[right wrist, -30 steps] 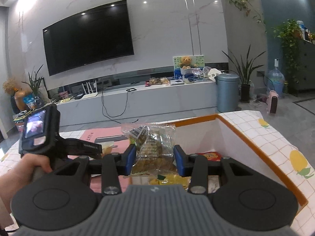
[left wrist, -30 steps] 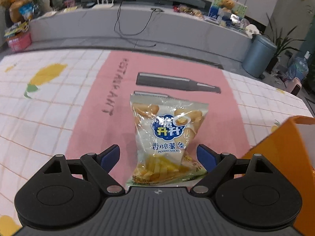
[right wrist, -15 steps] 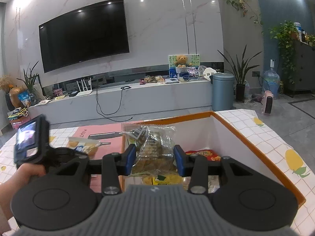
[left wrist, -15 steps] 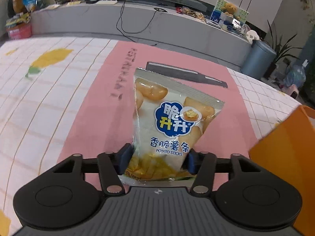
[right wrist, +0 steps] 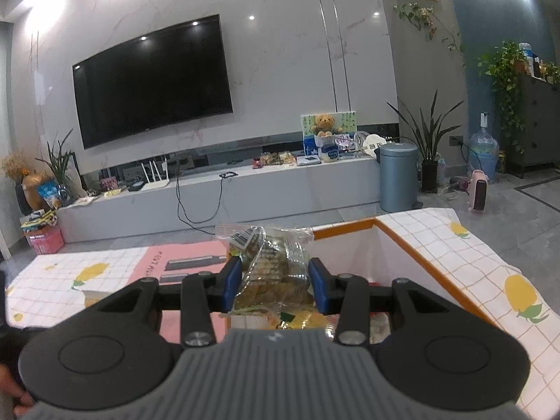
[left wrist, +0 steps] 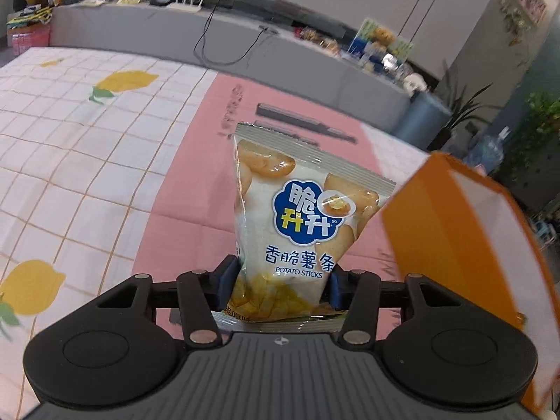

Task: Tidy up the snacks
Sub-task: 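Open right tool to drop brown-snack packet into box while left lifts potato-stick bag, then carry white potato-stick bag with left tool over the box and open it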

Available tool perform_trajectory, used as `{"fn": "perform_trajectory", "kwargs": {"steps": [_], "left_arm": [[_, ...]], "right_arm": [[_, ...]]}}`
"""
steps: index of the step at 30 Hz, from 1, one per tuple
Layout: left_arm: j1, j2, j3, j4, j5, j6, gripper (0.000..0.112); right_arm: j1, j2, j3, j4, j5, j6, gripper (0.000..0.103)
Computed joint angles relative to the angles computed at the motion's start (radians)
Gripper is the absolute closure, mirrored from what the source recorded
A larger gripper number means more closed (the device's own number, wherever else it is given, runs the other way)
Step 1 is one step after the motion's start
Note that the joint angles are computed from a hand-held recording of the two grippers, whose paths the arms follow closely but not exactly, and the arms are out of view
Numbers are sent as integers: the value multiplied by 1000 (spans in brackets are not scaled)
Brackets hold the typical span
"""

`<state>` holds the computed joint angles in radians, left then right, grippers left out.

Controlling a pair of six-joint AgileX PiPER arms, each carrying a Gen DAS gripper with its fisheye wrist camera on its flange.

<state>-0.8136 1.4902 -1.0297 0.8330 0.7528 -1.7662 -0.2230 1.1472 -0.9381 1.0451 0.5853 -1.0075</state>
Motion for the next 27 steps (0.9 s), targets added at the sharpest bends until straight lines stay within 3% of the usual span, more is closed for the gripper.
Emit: {"fn": "perform_trajectory", "kwargs": {"steps": [5,13,14,17,20,23,27], "left_arm": [[-131,-44,-20,91,87,-72,55],[-195,-47,-68,70,74,-27,55],[-203,-47,-62,69,66,-26,55],[-190,-46,-43,62,15,14,55],[-163,-49,-5,78,-45,-19,55],[-130,-48,2,19,-93,40,55],[-147,-61,15,46,-92,31,55]], "right_arm": [[-51,9,-21,27,43,-20,63],[-4,94,-95,-181,38,180,66],[5,111,-109,-207,44,201,103],[47,152,-139,-299,40,264,103],[92,173,-127,-412,-15,348,103],[92,196,-130,-435,-17,372,103],[74,189,-128,-414,-15,375,103]]}}
